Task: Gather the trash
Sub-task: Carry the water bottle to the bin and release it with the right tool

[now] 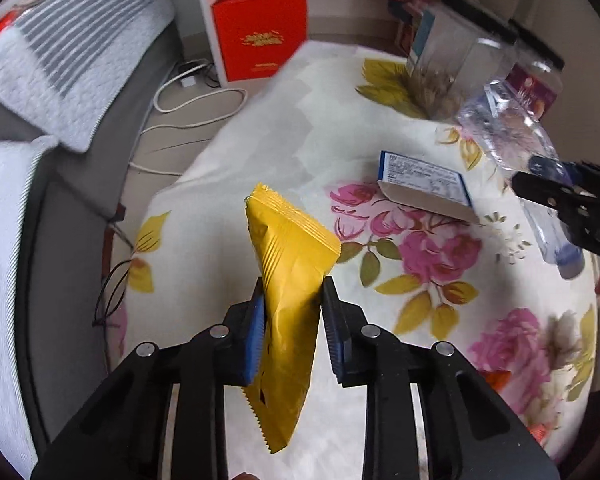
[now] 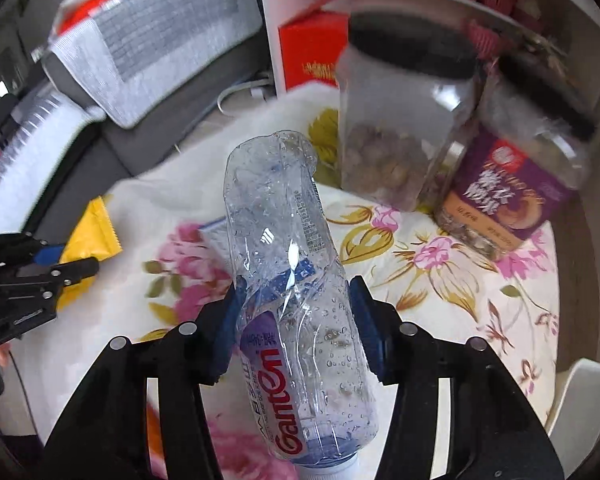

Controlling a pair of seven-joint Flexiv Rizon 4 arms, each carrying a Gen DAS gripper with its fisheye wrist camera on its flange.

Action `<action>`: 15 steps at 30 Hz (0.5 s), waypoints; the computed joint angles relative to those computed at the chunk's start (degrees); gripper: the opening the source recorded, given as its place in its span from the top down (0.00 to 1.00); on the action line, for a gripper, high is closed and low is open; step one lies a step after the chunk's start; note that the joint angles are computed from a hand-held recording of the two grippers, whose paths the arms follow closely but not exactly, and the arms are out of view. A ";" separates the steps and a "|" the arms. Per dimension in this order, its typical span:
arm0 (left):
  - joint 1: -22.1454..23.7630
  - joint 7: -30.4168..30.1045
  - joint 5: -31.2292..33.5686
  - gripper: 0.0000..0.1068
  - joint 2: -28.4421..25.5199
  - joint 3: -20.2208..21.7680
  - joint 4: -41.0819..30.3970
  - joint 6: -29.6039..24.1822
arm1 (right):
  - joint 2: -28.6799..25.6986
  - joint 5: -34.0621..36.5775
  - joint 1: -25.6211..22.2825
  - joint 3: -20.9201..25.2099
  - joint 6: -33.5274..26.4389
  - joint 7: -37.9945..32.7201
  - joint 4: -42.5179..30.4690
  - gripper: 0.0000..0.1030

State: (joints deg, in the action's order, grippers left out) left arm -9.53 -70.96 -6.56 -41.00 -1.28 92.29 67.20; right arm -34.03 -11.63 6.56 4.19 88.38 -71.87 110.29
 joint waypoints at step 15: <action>-5.31 -14.75 2.25 0.81 14.25 2.52 17.74 11.76 | 17.18 6.45 7.14 -7.79 18.49 0.17 21.48 0.51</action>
